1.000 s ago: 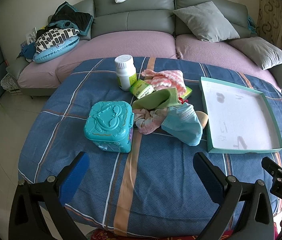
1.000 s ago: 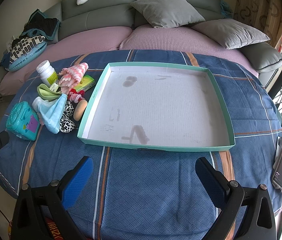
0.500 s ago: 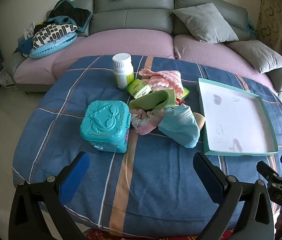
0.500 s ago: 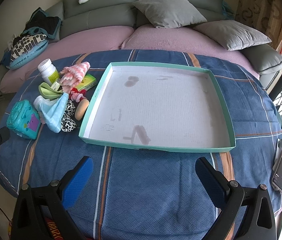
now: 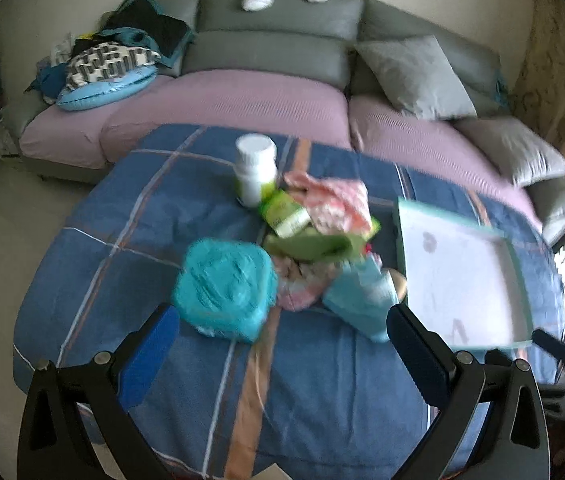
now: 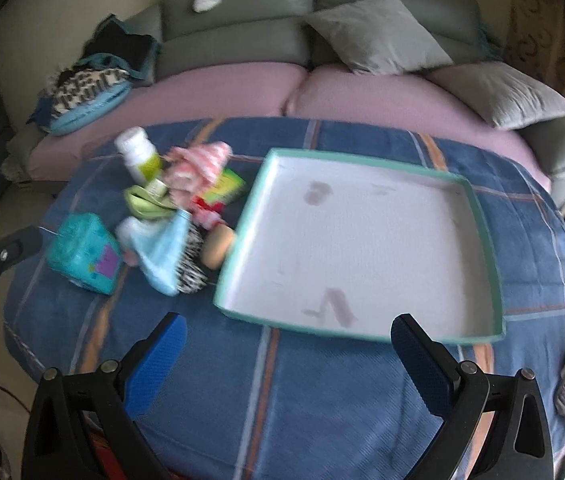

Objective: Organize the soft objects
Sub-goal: 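Grasp the blue face mask with the right gripper while the left grasps the lime cloth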

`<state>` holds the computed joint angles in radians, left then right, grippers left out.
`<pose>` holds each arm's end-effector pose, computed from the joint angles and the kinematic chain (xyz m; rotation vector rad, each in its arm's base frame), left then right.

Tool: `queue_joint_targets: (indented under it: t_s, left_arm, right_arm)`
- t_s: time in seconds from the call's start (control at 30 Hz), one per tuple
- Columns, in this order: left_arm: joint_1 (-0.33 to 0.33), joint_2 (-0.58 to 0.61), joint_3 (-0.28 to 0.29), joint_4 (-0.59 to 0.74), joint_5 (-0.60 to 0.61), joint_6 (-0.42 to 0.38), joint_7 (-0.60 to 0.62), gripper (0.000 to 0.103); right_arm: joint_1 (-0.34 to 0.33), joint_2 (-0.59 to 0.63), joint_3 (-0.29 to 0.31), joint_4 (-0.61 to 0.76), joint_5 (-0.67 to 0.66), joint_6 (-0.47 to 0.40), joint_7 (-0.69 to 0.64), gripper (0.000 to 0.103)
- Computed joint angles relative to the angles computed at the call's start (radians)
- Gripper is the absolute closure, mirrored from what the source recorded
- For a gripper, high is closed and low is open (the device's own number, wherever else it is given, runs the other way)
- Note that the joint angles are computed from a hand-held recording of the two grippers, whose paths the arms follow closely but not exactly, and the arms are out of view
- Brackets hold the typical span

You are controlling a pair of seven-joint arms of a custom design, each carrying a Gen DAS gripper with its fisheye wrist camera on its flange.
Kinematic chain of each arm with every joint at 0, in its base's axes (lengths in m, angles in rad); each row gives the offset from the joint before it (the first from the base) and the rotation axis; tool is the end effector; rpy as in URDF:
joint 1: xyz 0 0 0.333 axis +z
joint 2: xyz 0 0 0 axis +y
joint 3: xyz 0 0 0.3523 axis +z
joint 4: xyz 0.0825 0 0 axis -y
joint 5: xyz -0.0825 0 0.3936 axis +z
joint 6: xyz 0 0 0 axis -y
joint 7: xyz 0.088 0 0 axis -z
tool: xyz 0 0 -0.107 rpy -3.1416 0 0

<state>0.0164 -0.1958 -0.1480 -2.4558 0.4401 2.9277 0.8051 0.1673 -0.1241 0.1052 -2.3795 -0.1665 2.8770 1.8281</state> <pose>0.4923 -0.0950 0.4719 -2.0311 1.6142 -0.7069 0.5064 0.1527 0.4710 -1.9888 1.6843 -0.5366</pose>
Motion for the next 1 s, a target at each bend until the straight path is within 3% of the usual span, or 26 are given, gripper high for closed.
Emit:
queue_joint_targets:
  t_s: [0.13,0.2,0.27,0.37,0.47,0.73,0.87,1.0]
  left_arm:
    - [0.038,0.003,0.012,0.003,0.017,0.059,-0.023,0.0]
    - [0.092,0.011,-0.02,0.012,0.095,0.08,-0.085,0.0]
    - [0.101,0.023,-0.021,0.029,0.124,0.07,-0.098,0.0]
    - [0.015,0.057,0.048,0.065,-0.027,0.017,0.076,0.0]
    - [-0.018,0.085,0.068,0.089,-0.135,-0.004,0.186,0.0]
    - [-0.03,0.172,0.05,0.192,-0.254,-0.103,0.348,0.0]
    - [-0.033,0.208,0.037,0.234,-0.28,-0.129,0.4,0.0]
    - [-0.038,0.247,0.023,0.277,-0.296,-0.149,0.453,0.001]
  right_arm:
    - [0.051,0.049,-0.003,0.046,0.084,0.052,-0.095,0.0]
    - [0.083,0.075,-0.01,0.075,0.168,0.039,-0.171,0.003]
    - [0.125,0.09,-0.024,0.096,0.276,0.03,-0.262,0.006]
    - [0.134,0.137,-0.007,0.146,0.325,-0.015,-0.316,0.015]
    - [0.147,0.184,-0.004,0.195,0.382,-0.069,-0.369,0.025]
    - [0.156,0.242,-0.007,0.254,0.453,-0.115,-0.408,0.057]
    - [0.152,0.26,-0.005,0.267,0.497,-0.117,-0.437,0.079]
    - [0.146,0.27,0.0,0.273,0.542,-0.114,-0.474,0.089]
